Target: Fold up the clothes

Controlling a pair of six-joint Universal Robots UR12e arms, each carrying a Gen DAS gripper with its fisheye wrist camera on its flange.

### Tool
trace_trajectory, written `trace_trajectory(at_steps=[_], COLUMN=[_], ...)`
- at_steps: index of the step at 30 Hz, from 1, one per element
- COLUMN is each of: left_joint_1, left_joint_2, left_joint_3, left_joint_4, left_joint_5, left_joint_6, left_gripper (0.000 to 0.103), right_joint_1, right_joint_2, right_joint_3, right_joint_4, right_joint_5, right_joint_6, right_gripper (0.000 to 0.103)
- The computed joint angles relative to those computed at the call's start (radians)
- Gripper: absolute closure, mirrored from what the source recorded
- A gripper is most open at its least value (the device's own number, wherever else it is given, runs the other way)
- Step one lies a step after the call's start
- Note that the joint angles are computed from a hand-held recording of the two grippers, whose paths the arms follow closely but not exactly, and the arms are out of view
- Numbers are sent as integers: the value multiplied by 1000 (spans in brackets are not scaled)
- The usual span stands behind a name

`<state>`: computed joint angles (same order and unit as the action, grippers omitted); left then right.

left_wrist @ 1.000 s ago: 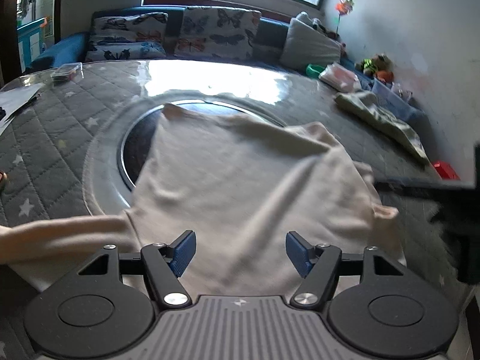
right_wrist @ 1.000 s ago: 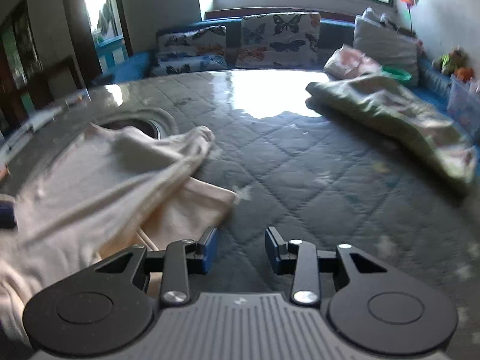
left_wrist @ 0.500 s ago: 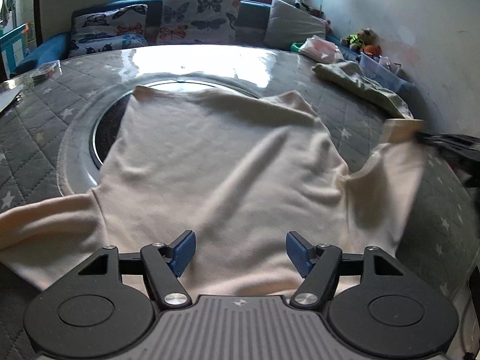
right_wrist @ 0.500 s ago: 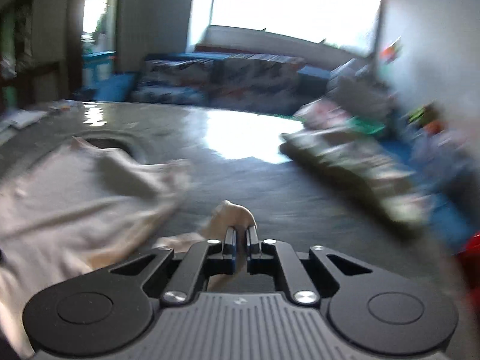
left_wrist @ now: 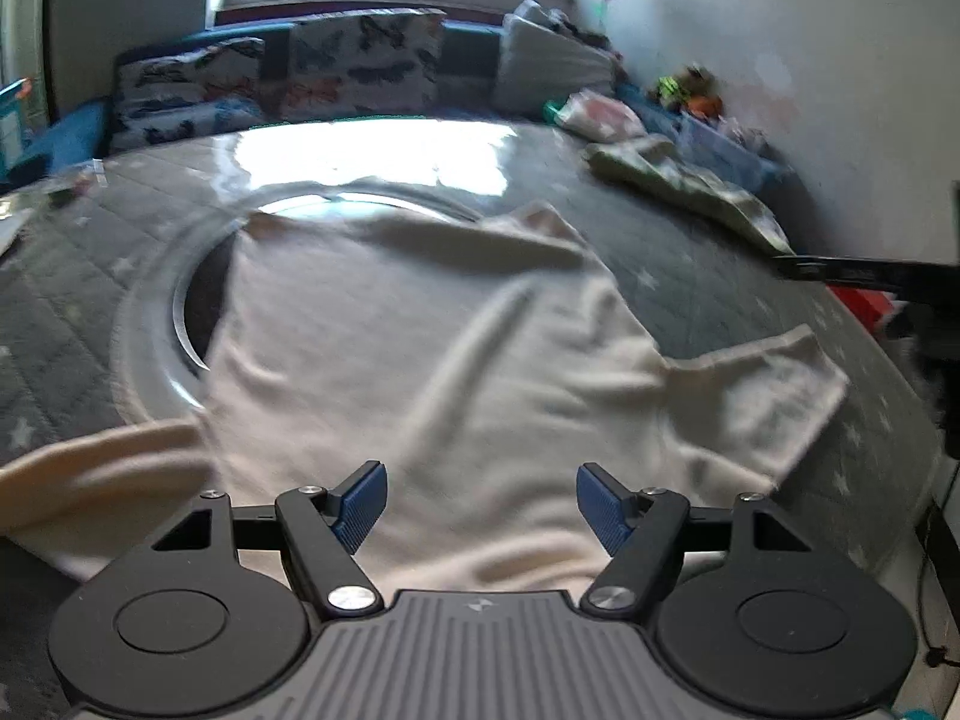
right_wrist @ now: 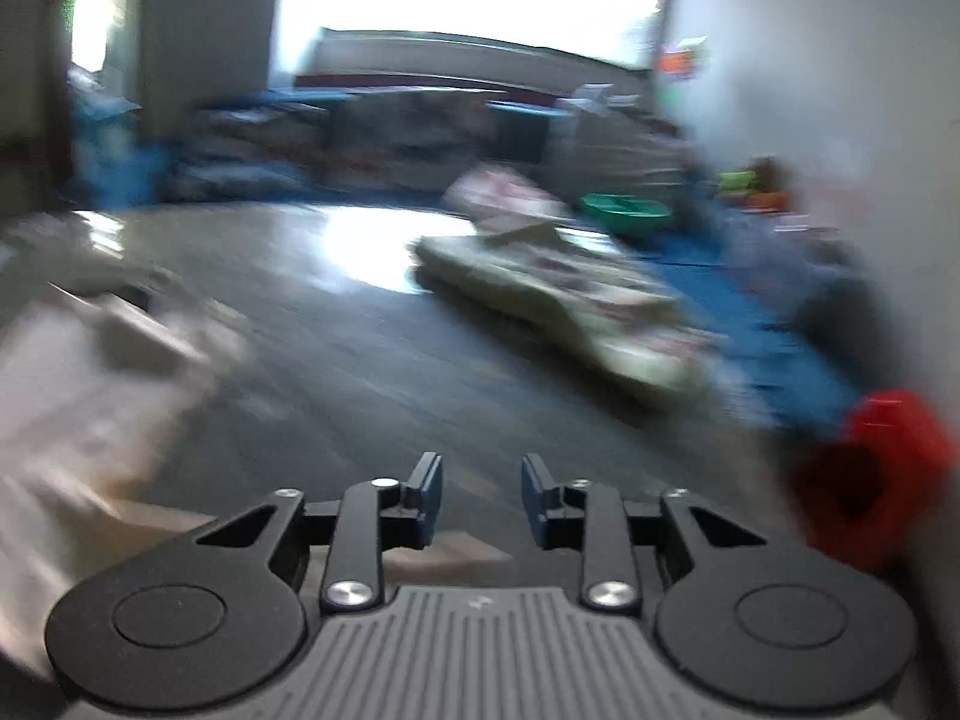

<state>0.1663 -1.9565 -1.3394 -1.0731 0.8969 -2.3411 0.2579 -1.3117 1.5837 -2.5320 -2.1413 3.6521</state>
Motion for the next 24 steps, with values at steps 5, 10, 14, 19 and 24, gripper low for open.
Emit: trace_trajectory(at_steps=[5,10,14,19,24], left_joint_1=[9,16,11,3,29], left_joint_2=[-27,-36,-50,-64,-41], left_joint_3=[32,42,59,74,47], left_joint_4=[49,27,-2,-22,8], left_joint_5=[27,35,36,50,29], left_joint_6=[-88,-75,-77,-85,-93], left_gripper=[30,30,30,30,30], right_joint_1=[-59,-77,-73,-52,-45], right_joint_2=[140,245,293,350,364], right_joint_3=[-156,-286,-354,-435,-465], right_joint_4=[-73,-12,39,56,85], right_joint_5=[298,367,347,208,158], right_joint_6=[-44,-57,-120,-225,-233], right_gripper=[73,73,95,97,79])
